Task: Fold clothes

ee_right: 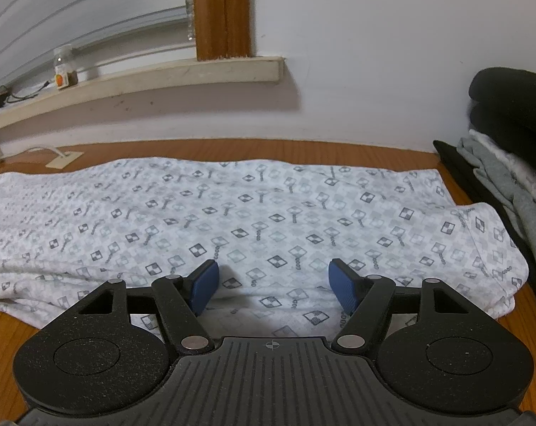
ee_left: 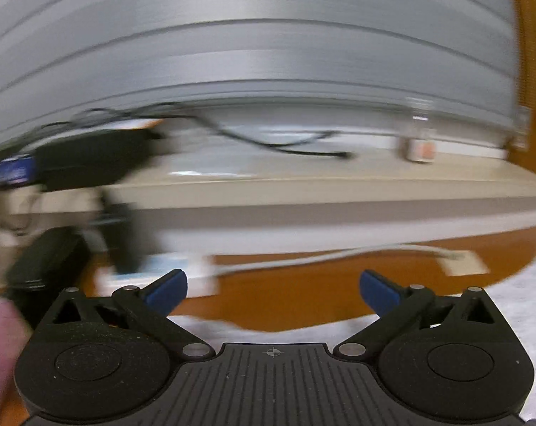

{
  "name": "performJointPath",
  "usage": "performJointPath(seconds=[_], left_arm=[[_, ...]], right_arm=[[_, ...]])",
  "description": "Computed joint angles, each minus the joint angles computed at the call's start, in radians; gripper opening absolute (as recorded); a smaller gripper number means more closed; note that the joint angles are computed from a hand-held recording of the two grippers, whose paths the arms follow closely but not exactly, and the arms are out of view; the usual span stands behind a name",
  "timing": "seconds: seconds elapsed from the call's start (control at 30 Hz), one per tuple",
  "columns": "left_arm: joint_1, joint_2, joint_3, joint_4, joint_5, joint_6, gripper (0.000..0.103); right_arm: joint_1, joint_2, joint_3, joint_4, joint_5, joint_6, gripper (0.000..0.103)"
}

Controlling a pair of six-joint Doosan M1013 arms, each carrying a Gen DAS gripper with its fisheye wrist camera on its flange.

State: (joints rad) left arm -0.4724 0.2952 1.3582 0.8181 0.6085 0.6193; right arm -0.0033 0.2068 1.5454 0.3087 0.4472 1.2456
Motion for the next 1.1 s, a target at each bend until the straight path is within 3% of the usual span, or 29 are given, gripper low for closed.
performJointPath(seconds=[0.23, 0.3, 0.33, 0.37, 0.5, 0.6, 0.67, 0.87, 1.0, 1.1], left_arm=[[-0.035, 0.105, -0.12, -0.337, -0.125, 0.33, 0.103], [-0.045, 0.131, -0.148, -0.428, -0.144, 0.426, 0.103], [-0.05, 0.143, -0.162, -0.478, -0.148, 0.478, 0.103], [-0.054, 0.156, -0.174, -0.527, -0.153, 0.532, 0.103], [-0.065, 0.184, -0.189, -0.631, -0.159, 0.678, 0.103], [-0.07, 0.201, -0.214, -0.669, -0.091, 0.72, 0.103], [-0.069, 0.203, -0.215, -0.667, -0.084, 0.707, 0.103], [-0.063, 0.211, -0.23, -0.688, -0.059, 0.696, 0.103], [-0.056, 0.209, -0.229, -0.728, -0.061, 0.708, 0.103], [-0.055, 0.206, -0.225, -0.742, -0.069, 0.718, 0.103]], right_arm=[[-0.007, -0.015, 0.029, 0.047, -0.07, -0.003, 0.067], [-0.018, -0.023, 0.045, 0.114, -0.103, -0.022, 0.059], [-0.027, -0.024, 0.047, 0.148, -0.105, -0.031, 0.047], [-0.032, -0.026, 0.047, 0.13, -0.113, 0.0, 0.037], [-0.049, -0.012, 0.001, -0.137, -0.13, 0.253, 0.036], [-0.07, 0.03, -0.085, -0.267, -0.077, 0.39, 0.037], [-0.077, 0.077, -0.164, -0.332, -0.01, 0.446, 0.038], [-0.088, 0.198, -0.346, -0.311, 0.165, 0.457, 0.038], [-0.075, 0.244, -0.407, -0.401, 0.255, 0.504, 0.038], [-0.076, 0.25, -0.408, -0.388, 0.265, 0.494, 0.038]])
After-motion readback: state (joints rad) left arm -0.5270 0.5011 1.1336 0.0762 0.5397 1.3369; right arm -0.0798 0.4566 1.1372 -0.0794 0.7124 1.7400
